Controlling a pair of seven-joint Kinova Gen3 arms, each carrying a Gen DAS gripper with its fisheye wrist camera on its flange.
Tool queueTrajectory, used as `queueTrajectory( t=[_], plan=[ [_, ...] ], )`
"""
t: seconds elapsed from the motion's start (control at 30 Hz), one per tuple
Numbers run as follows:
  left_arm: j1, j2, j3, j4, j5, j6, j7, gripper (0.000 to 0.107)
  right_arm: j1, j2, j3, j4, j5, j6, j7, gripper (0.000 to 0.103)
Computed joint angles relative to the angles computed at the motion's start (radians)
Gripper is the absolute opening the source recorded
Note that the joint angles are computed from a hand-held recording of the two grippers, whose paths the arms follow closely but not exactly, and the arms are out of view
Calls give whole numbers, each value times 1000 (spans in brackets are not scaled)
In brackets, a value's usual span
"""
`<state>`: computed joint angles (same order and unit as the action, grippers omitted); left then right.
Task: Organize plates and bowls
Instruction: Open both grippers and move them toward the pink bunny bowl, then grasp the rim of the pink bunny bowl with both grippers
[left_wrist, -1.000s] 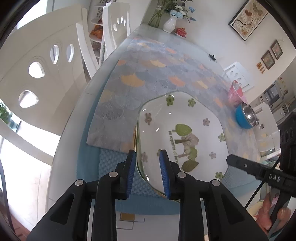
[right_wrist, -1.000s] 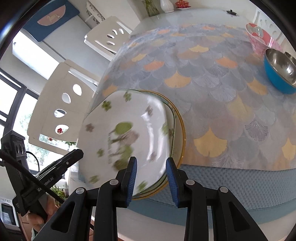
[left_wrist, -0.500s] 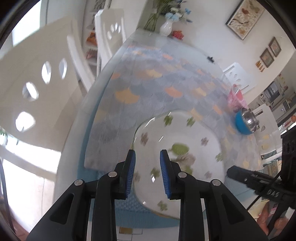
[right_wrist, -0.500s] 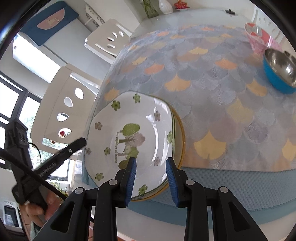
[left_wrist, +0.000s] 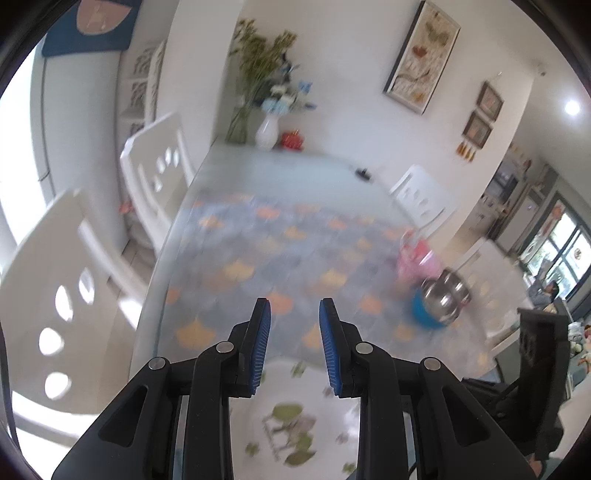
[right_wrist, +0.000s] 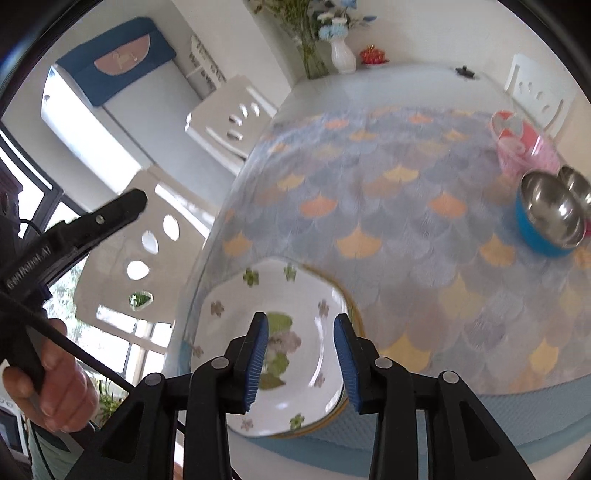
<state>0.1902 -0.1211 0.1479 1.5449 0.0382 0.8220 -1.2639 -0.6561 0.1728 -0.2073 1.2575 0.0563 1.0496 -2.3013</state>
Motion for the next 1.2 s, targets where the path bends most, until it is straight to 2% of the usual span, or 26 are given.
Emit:
queueTrajectory(
  t=[0.07,0.27,0.33,0.4,0.47,0.6,0.73,0.83,0.93,1.0,1.1,1.2],
  plan=[
    [15,15,-21,-32,17,-13,-31,25,-5,-2,10,-17,34,-3,-22,55],
    [269,80,-280,-108,49,-44,-82,30,9,28,30,-98,71,29,-23,56],
    [311,110,-318,-140,46,-44,-101,43,17,45,40,-130,76,52,-13,56],
    [304,143,-303,-175,47,-35,-129,64,30,56,50,-153,68,79,-3,56],
    [312,176,-313,-200,90,-35,-183,69,43,52,64,-146,69,95,-17,56],
    [350,272,-322,-305,103,28,-189,69,94,29,82,-99,53,106,-41,56],
    [342,364,-282,-432,118,101,-188,69,181,2,104,-59,23,103,-26,56],
    [383,455,-306,-569,114,184,-158,69,253,-14,123,-43,8,94,10,58],
    [396,552,-292,-708,113,247,-97,69,348,-16,145,-41,-40,77,101,66],
    [400,616,-277,-801,105,286,-34,69,395,0,168,-61,-78,79,167,67],
    [418,721,-275,-940,107,331,43,68,515,57,171,-131,-145,98,289,67],
    [396,835,-165,-1079,29,364,124,66,590,125,187,-196,-203,108,387,67]
  ],
)
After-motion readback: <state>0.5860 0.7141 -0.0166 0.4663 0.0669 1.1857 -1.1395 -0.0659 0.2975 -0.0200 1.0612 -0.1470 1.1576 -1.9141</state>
